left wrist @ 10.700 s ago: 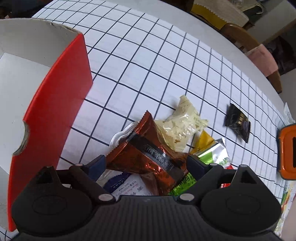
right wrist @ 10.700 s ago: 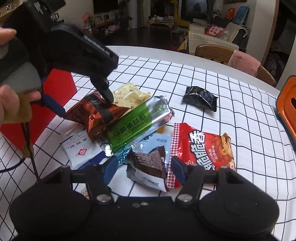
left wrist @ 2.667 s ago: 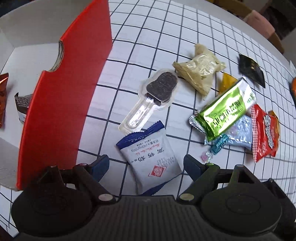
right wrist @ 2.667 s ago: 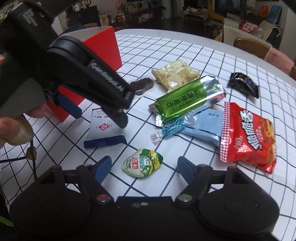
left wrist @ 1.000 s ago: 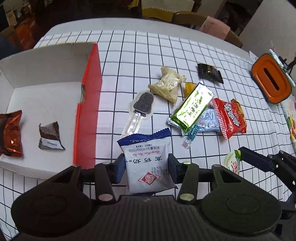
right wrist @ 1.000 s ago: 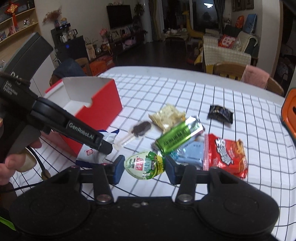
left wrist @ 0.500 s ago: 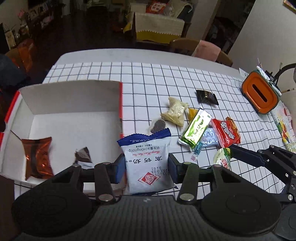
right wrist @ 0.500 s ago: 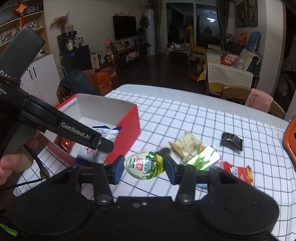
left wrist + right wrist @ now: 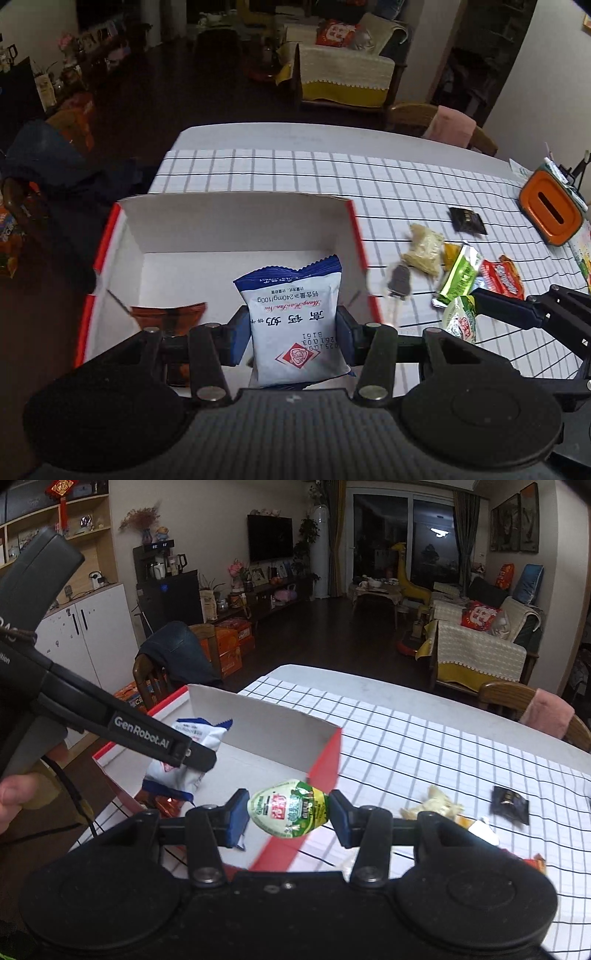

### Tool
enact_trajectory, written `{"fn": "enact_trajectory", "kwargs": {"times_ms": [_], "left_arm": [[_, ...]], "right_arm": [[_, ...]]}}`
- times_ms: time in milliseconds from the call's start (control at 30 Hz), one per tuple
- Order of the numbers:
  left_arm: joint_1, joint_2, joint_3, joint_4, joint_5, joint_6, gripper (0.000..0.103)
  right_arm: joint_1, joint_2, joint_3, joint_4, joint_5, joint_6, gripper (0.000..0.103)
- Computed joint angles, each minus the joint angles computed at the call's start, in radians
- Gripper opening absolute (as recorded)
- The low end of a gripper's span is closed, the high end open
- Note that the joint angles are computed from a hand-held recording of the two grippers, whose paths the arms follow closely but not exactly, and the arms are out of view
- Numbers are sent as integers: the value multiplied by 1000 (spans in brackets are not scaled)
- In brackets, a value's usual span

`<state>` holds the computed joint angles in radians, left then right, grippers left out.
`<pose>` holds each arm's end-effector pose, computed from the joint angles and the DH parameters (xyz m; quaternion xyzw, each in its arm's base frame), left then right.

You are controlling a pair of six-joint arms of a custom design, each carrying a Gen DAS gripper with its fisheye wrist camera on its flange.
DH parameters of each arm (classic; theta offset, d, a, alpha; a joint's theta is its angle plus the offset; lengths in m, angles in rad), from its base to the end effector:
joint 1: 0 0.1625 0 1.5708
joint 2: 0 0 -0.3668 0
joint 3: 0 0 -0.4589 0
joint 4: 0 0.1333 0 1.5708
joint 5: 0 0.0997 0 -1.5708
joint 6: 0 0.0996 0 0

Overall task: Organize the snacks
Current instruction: 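Carry both items into the box and open both tools to release them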

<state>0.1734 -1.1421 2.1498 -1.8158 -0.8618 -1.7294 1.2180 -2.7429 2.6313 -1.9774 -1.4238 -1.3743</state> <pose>-0.3768 -0.2672 -0.0155 -0.0164 0.8798 -0.3196 0.3514 0.0512 -0.2889 0.3198 0.4877 -0.8318 0.2200 0.1481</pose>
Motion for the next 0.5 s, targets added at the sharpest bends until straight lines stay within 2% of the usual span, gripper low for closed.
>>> {"fn": "enact_trajectory", "kwargs": {"times_ms": [167,333,500], "left_arm": [[12,-88,63,48,-11,-11,47],[38,-158,119,61,-5,23,47],[77,-203,162,60,-13,38,47]], "right_arm": [[92,63,38,-103,-74,83,46],[186,196,60,-251,-169,171,46],[233,334,86,-409,-252,193,46]]}}
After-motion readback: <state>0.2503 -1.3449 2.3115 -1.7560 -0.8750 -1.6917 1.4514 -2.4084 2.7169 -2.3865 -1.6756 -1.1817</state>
